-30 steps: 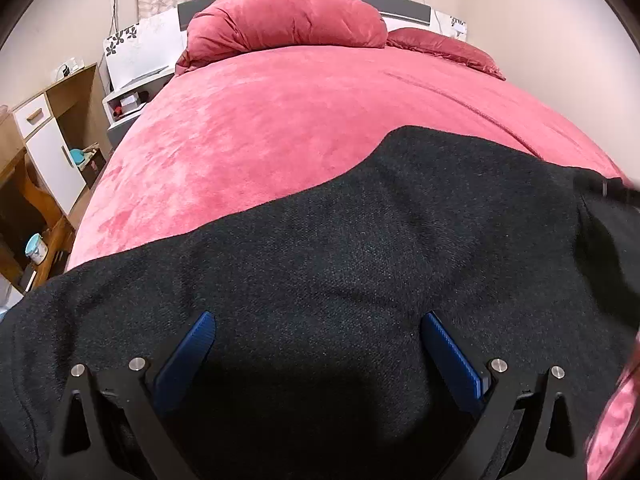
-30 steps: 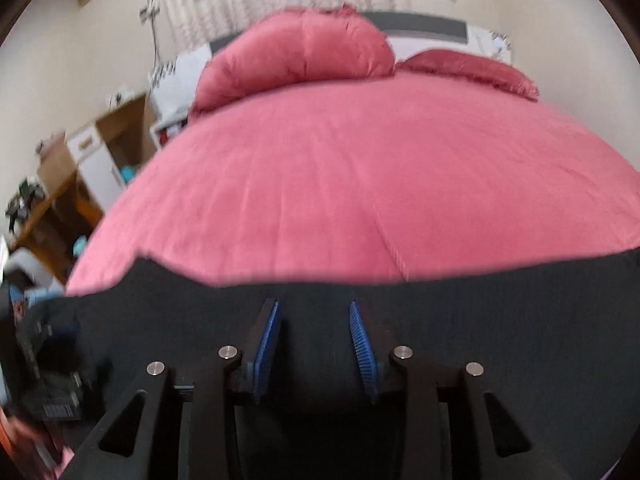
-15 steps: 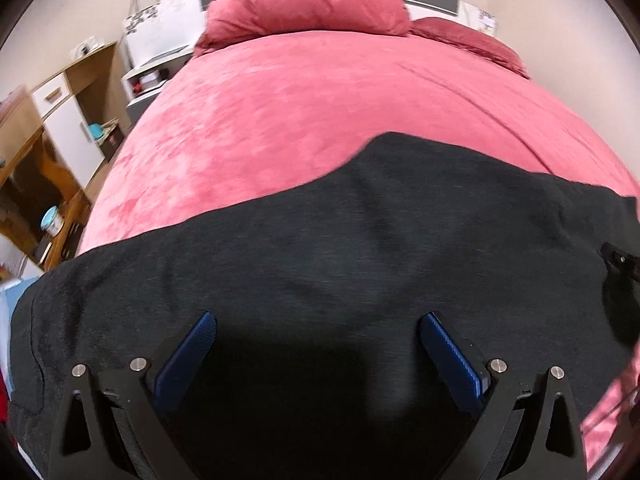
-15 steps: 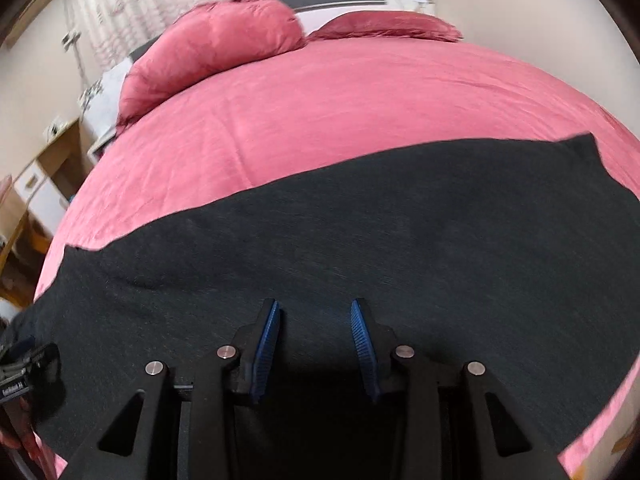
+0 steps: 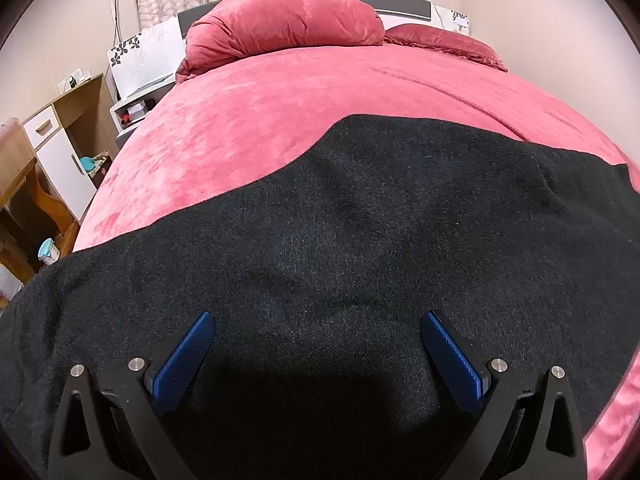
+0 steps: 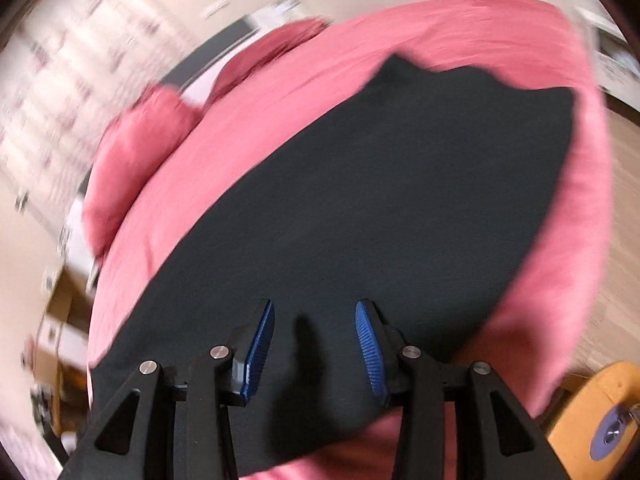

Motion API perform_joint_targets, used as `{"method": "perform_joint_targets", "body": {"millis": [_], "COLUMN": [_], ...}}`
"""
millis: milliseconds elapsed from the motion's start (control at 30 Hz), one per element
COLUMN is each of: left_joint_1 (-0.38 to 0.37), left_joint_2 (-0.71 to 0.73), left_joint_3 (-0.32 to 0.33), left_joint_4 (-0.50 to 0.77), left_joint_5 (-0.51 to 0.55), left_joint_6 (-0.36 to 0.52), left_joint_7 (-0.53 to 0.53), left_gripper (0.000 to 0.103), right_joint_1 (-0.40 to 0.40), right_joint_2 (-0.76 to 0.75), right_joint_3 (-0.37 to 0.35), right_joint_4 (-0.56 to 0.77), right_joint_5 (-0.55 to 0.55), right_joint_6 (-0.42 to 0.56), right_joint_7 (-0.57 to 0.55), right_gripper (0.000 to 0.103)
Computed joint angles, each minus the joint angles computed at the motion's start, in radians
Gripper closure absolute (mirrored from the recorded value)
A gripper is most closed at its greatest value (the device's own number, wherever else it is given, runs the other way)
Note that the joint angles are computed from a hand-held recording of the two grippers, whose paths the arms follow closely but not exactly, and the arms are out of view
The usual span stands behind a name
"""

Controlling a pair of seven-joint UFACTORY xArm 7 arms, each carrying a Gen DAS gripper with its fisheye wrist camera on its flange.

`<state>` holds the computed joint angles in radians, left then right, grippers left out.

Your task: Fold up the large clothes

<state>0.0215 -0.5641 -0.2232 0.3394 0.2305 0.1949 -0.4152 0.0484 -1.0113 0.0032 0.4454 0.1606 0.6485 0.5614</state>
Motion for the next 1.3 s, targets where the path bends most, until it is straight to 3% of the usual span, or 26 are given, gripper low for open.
{"method": "perform_joint_targets", "body": {"millis": [200, 267, 367, 533, 700, 767, 833, 900, 933, 1133, 1233, 1300], "left_joint_1": [-0.011, -0.009, -0.01, 0.004, 0.003, 0.001, -0.001, -0.002, -0.004, -0.048, -0.166, -0.273], "left_joint_2": [-0.006, -0.007, -0.009, -0.004, 0.001, 0.002, 0.0, 0.001, -0.001, 0.0, -0.01, -0.066], "left_joint_3": [0.018, 0.015, 0.024, 0.003, 0.001, 0.003, 0.007, 0.009, 0.011, 0.058, 0.189, 0.313], "left_joint_4": [-0.012, -0.014, -0.014, -0.012, -0.01, -0.01, -0.01, -0.011, -0.012, 0.008, 0.052, 0.038], "left_joint_5": [-0.012, -0.013, -0.015, -0.011, -0.008, -0.009, -0.011, -0.013, -0.014, -0.046, -0.146, -0.269], "left_joint_6": [-0.01, -0.011, -0.011, -0.015, -0.017, -0.019, -0.019, -0.022, -0.023, 0.02, 0.12, 0.112], "left_joint_7": [0.017, 0.017, 0.03, 0.019, 0.013, 0.013, 0.017, 0.017, 0.018, 0.055, 0.165, 0.275], "left_gripper": [0.0, 0.0, 0.0, 0.0, 0.0, 0.0, 0.0, 0.0, 0.0, 0.0, 0.0, 0.001], "right_joint_1": [-0.192, -0.289, -0.299, -0.133, 0.078, 0.124, 0.104, 0.039, 0.024, -0.062, -0.086, -0.079], "right_joint_2": [-0.104, -0.107, -0.083, -0.044, -0.054, -0.046, -0.014, 0.027, 0.072, 0.111, 0.144, 0.166], "right_joint_3": [-0.14, -0.159, -0.233, -0.426, -0.587, -0.612, -0.584, -0.526, -0.511, -0.339, -0.238, -0.176], "right_joint_4": [-0.053, -0.048, -0.063, -0.109, -0.107, -0.104, -0.092, -0.074, -0.04, 0.034, 0.13, 0.207], "right_joint_5": [-0.019, -0.041, -0.007, 0.184, 0.336, 0.371, 0.371, 0.355, 0.346, 0.356, 0.298, 0.253], "right_joint_6": [-0.021, 0.006, -0.038, -0.287, -0.413, -0.451, -0.44, -0.376, -0.326, -0.282, -0.194, -0.146], "right_joint_7": [-0.001, 0.021, -0.011, -0.172, -0.315, -0.349, -0.349, -0.322, -0.309, -0.183, -0.109, -0.078], "right_gripper": [0.058, 0.042, 0.04, 0.04, 0.04, 0.04, 0.042, 0.075, 0.086, 0.086, 0.086, 0.086]}}
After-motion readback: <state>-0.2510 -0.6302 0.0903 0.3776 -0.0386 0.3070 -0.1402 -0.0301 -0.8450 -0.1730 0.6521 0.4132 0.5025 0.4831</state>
